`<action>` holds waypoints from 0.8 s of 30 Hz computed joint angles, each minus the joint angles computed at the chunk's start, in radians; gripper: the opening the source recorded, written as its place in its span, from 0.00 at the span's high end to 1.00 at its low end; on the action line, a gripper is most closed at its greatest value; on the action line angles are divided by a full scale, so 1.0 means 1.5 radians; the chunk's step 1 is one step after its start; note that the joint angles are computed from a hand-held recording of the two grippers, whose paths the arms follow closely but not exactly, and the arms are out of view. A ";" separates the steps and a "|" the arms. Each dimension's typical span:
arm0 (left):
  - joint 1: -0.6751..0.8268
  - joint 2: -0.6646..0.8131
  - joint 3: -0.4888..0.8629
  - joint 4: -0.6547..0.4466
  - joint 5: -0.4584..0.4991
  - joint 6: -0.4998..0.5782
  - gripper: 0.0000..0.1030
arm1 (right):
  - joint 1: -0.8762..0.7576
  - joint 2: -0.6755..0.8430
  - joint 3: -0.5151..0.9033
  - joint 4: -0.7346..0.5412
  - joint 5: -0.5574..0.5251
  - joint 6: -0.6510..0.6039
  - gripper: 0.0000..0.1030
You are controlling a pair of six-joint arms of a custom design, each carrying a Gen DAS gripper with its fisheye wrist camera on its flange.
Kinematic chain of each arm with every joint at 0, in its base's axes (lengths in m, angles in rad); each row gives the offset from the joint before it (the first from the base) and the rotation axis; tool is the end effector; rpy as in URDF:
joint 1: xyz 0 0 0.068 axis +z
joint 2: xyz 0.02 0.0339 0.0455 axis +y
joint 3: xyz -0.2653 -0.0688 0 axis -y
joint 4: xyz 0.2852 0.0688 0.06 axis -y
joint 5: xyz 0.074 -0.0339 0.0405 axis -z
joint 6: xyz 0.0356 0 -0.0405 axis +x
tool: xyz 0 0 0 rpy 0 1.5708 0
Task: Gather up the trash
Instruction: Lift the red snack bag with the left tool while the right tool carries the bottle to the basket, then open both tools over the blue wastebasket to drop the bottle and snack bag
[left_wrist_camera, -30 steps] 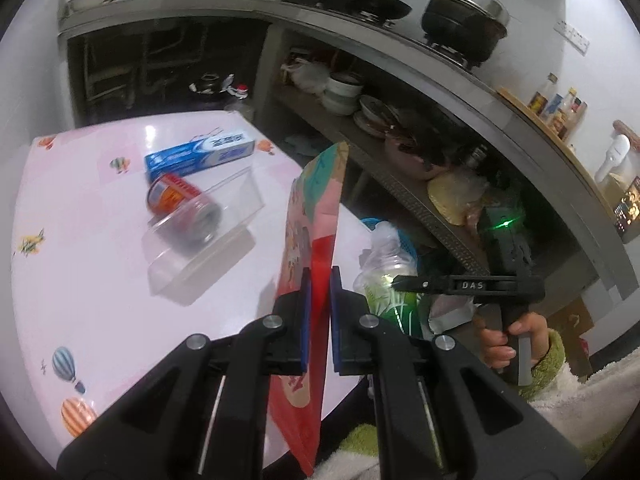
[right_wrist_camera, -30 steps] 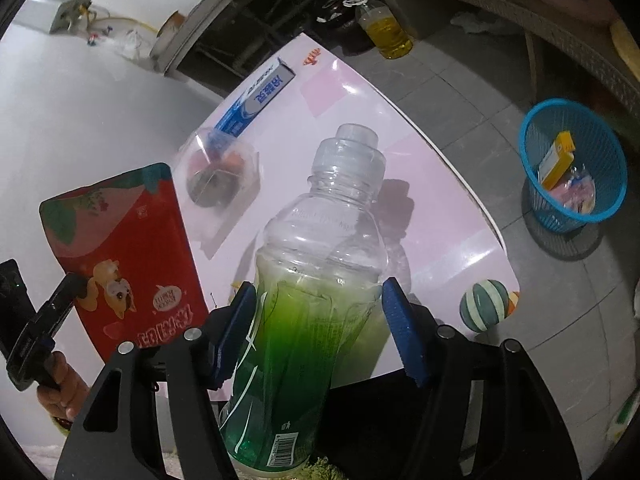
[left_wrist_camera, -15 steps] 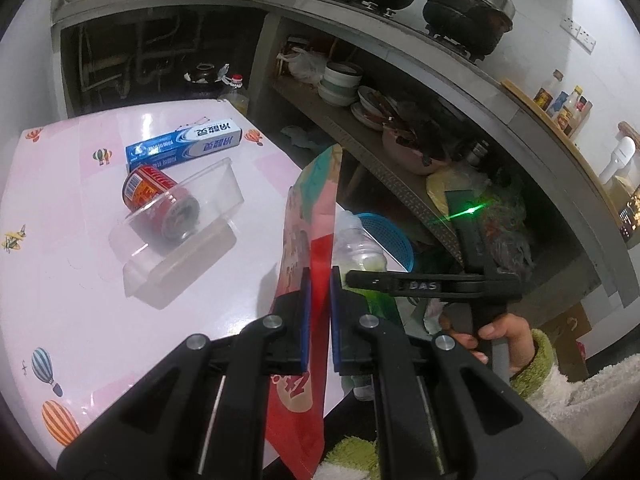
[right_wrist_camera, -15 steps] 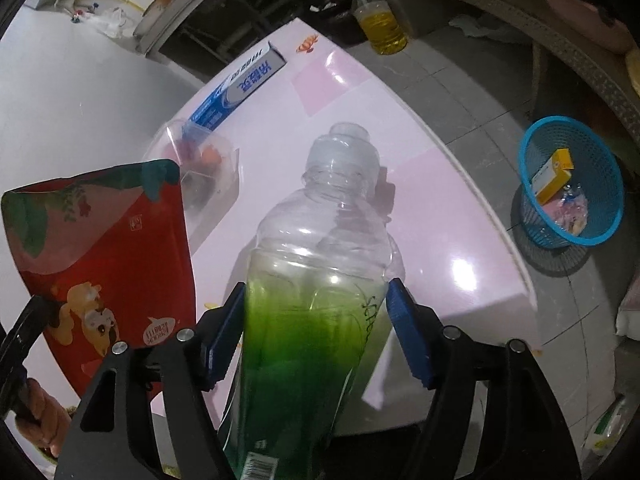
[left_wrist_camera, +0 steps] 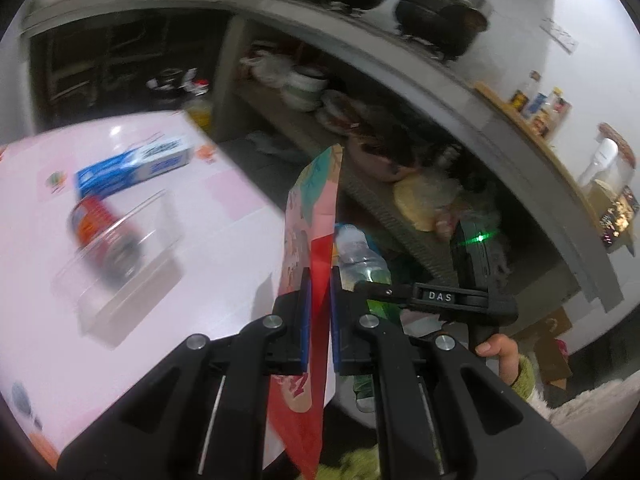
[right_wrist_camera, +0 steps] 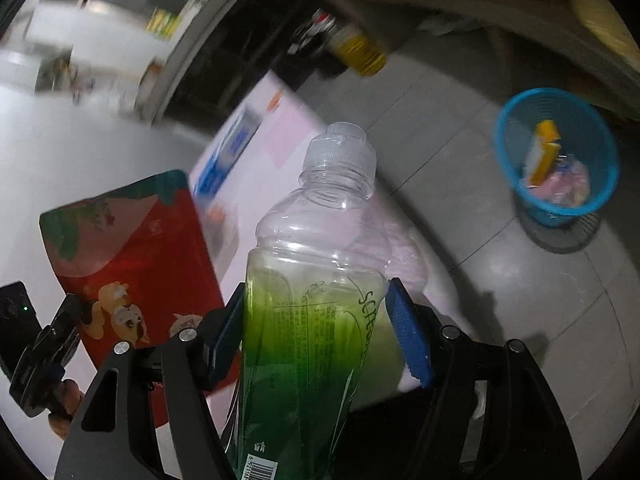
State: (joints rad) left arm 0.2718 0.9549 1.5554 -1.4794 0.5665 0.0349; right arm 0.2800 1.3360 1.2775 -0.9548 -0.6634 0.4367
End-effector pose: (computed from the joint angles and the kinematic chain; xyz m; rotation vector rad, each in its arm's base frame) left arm 0.1347 0.0177 0.4606 -0.0325 2.3389 -0.5411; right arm 0.2827 0.1041 0.3281 -0.0527 2.6476 1.1146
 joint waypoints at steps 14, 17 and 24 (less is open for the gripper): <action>-0.342 0.394 0.150 0.282 -0.079 -0.278 0.94 | -0.320 0.046 -0.048 -0.012 0.027 -0.089 0.35; -0.359 0.506 0.190 0.301 -0.086 -0.311 0.94 | -0.318 0.098 -0.061 0.037 0.035 -0.065 0.35; -0.381 0.756 0.349 0.282 -0.115 -0.345 0.93 | -0.299 0.339 0.044 0.124 0.056 -0.034 0.35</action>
